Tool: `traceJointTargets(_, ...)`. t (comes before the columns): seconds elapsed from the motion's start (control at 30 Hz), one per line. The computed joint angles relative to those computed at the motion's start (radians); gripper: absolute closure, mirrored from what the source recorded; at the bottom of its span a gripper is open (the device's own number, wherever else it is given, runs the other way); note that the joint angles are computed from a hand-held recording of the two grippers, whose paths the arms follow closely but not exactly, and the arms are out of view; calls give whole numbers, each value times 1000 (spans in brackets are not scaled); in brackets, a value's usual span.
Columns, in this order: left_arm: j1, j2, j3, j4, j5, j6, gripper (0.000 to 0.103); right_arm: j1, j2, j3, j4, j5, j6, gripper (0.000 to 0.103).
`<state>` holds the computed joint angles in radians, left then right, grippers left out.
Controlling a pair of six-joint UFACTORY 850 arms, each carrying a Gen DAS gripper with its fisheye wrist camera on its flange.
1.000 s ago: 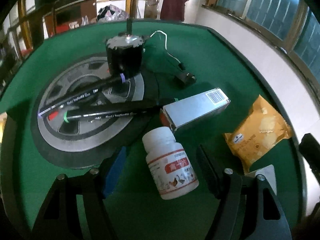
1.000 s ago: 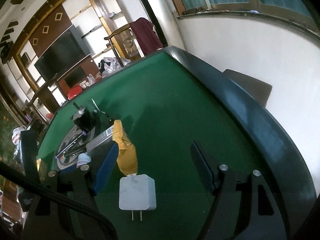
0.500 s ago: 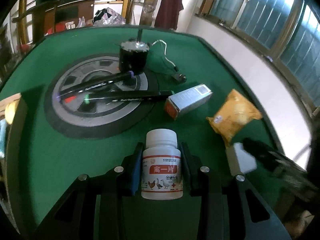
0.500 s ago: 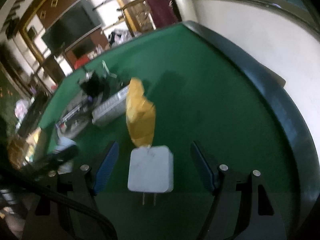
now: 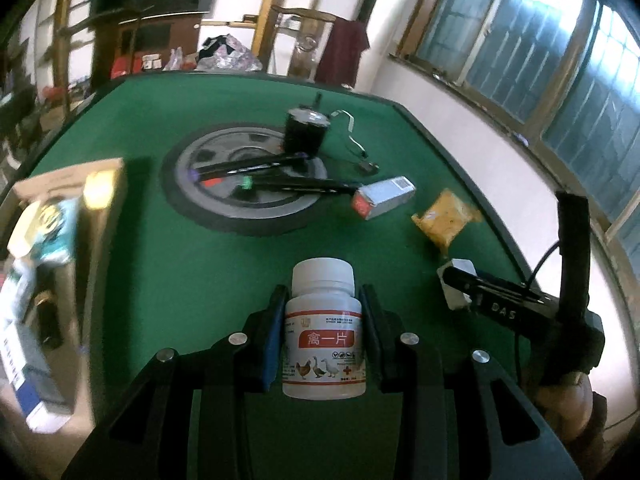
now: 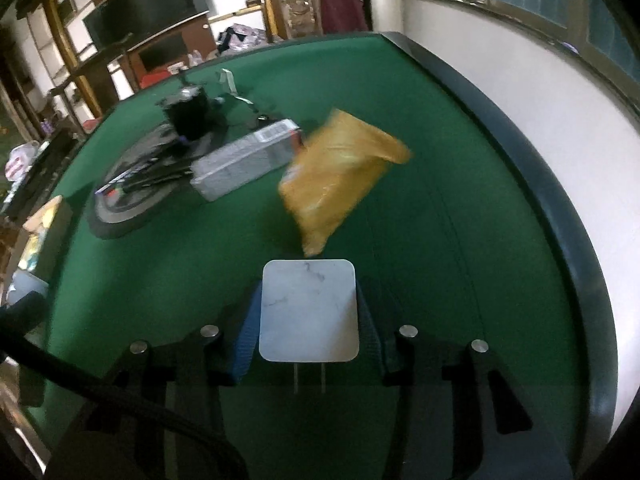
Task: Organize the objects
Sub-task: 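Carry the pill bottle over the box with left tool while right tool carries the charger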
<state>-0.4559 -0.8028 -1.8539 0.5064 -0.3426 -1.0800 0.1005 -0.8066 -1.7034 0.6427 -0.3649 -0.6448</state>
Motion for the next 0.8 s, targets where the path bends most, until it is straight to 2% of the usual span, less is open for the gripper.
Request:
traceJointTargets(0.13, 25, 114, 175, 194, 62, -241, 72, 12, 59, 60, 143, 5, -157, 60)
traceJointTargets(0.23, 49, 201, 303, 416, 74, -500, 72, 26, 100, 94, 271, -11, -293, 60)
traceJointTargets(0.43, 96, 332, 503, 715, 56, -882, 72, 65, 129, 92, 424, -153, -439, 60)
traceJointTargets(0.63, 123, 410, 639, 760, 47, -982, 72, 137, 95, 29, 410, -312, -416, 60)
traceJointTargets(0.8, 130, 435, 695, 674, 31, -900, 72, 215, 56, -20, 366, -376, -395, 60)
